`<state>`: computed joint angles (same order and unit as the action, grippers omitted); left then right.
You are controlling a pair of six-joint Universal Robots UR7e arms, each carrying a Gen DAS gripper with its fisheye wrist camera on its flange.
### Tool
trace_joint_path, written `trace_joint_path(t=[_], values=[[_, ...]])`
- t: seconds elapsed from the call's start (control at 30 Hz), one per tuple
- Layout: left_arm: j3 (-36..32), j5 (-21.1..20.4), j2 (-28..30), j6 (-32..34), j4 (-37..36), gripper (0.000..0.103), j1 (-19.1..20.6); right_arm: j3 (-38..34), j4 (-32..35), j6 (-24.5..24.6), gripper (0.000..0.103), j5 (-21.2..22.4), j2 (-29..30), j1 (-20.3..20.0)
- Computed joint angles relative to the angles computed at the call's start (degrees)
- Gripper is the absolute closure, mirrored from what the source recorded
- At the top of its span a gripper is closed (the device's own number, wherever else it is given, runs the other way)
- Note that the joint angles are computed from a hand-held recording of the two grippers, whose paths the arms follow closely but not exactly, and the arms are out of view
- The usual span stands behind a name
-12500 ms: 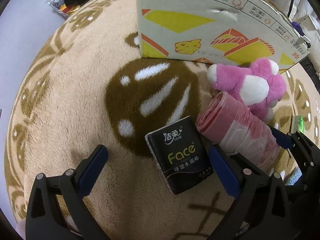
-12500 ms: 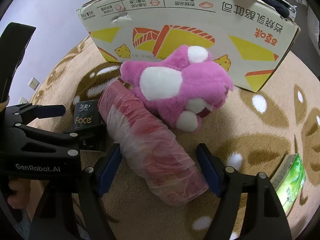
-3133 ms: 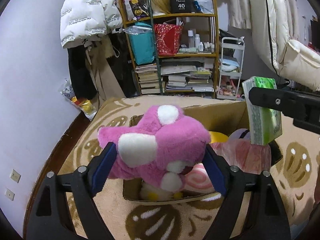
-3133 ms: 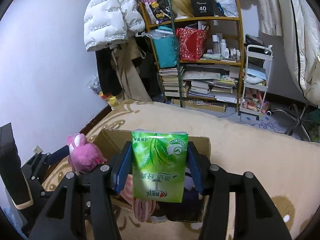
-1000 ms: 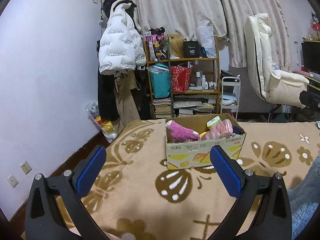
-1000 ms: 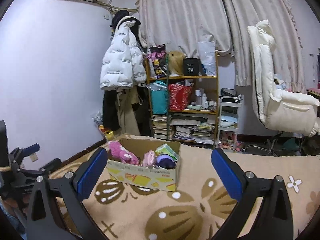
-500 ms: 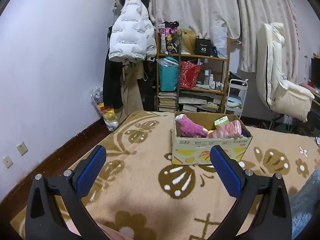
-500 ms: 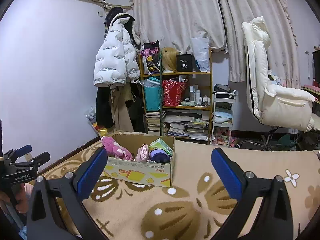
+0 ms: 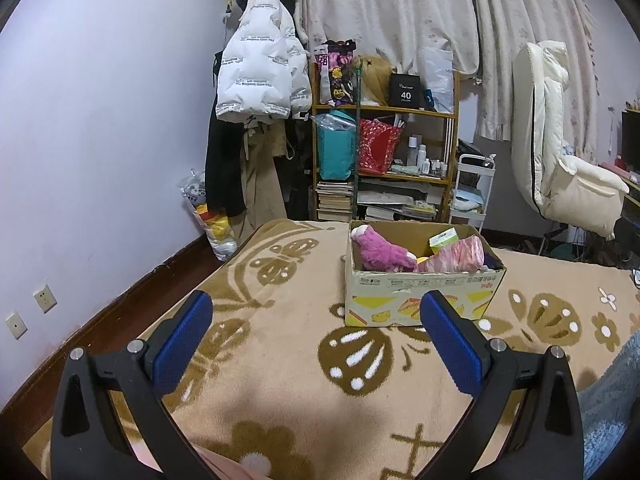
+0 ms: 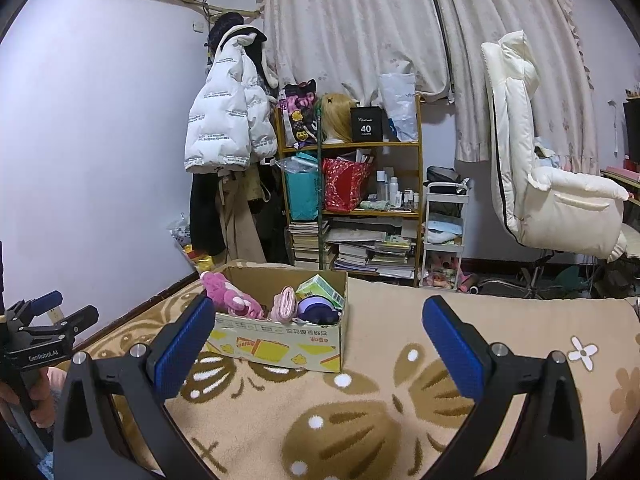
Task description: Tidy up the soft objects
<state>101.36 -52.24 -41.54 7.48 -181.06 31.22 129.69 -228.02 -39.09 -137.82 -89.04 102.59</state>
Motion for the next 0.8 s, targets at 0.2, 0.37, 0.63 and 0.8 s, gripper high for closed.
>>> trace_joint_path(t=[0.2,0.37,0.63,0.8], values=[[0.22,0.15,0.06,0.19,0.12,0.001,-0.22,0.02,0.04,0.33,0.0,0.12,-0.12,0.03],[0.03,0.16,0.21,0.08,0.8,0.001,-0.29,0.01,-0.02,0.45,0.0,0.17,-0.09,-0.03],[0.21,0.36,0.36,0.76,1.15,0.001,-0.5,-0.14,-0.28,0.49,0.0,-0.11,0.27,0.18],[0.24,-0.01,0.24,0.99,1.46,0.001,-0.44,-0.31,-0.52,0.4,0.0,-0.38,0.52,0.29]])
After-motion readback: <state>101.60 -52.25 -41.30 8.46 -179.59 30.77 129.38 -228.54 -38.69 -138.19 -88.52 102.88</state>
